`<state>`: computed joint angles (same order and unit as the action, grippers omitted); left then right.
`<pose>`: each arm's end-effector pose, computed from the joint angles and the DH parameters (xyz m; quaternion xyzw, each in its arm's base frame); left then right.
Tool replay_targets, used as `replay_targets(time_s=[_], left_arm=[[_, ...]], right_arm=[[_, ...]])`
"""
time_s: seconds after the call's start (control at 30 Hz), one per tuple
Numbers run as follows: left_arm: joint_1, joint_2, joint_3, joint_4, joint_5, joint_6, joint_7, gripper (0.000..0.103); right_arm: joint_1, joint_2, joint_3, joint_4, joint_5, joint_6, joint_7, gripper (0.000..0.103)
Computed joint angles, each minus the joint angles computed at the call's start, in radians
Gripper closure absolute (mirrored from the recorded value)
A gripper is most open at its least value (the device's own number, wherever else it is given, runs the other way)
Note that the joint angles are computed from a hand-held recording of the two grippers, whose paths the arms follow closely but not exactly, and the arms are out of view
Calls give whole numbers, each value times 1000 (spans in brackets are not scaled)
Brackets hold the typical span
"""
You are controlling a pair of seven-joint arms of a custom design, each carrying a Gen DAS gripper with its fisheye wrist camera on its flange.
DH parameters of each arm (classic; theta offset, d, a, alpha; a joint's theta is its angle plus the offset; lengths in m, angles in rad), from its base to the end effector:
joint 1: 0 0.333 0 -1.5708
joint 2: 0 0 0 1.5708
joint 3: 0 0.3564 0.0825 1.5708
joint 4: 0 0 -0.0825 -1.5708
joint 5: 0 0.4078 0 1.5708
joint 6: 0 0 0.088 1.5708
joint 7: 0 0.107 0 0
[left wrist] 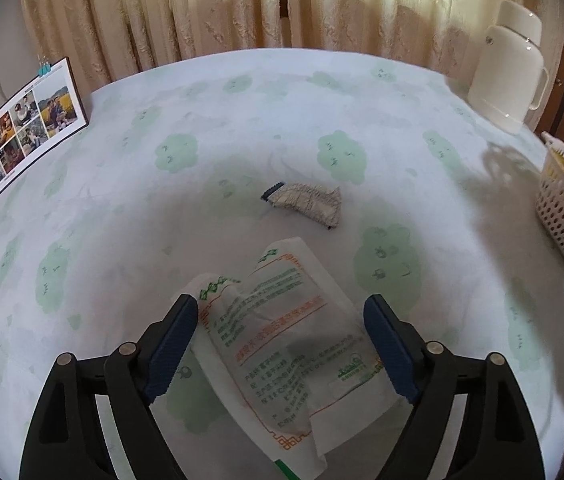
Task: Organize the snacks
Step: 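Grasp the white printed packet with the left gripper while right approaches the silver bar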
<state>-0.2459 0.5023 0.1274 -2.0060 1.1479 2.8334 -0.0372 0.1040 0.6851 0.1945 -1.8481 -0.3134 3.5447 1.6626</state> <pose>0.6339 -0.1268 0.2341 -0.7959 0.5266 -0.1453 0.2608 0.6888 0.2241 0.2954 -0.7378 0.4617 -0.2525 0.4228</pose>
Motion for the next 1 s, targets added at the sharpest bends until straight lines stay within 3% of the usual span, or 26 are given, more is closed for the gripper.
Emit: replay_targets(time_s=[0.23, 0.33, 0.4, 0.47, 0.63, 0.77, 1.0], left_arm=[[18, -5, -1, -20, -64, 21, 30, 17], [-1, -9, 25, -27, -39, 43, 2, 30], [-9, -16, 38, -35, -6, 62, -20, 50], [-9, -21, 41, -40, 12, 73, -35, 56], [-3, -47, 59, -67, 88, 112, -113, 62], [20, -70, 61, -86, 186, 137, -226, 63], [72, -107, 30, -98, 401, 159, -438, 64]], right_arm=[[-55, 10, 83, -23, -134, -15, -23, 43], [-129, 36, 173, -8, -215, -70, -15, 43], [-187, 61, 245, 3, -250, -118, -20, 43], [-227, 80, 299, 10, -253, -152, -42, 43], [-252, 107, 352, 18, -215, -194, -109, 43], [-311, 161, 468, 52, -197, -331, -185, 43], [-247, 236, 531, 188, -130, -528, -328, 43]])
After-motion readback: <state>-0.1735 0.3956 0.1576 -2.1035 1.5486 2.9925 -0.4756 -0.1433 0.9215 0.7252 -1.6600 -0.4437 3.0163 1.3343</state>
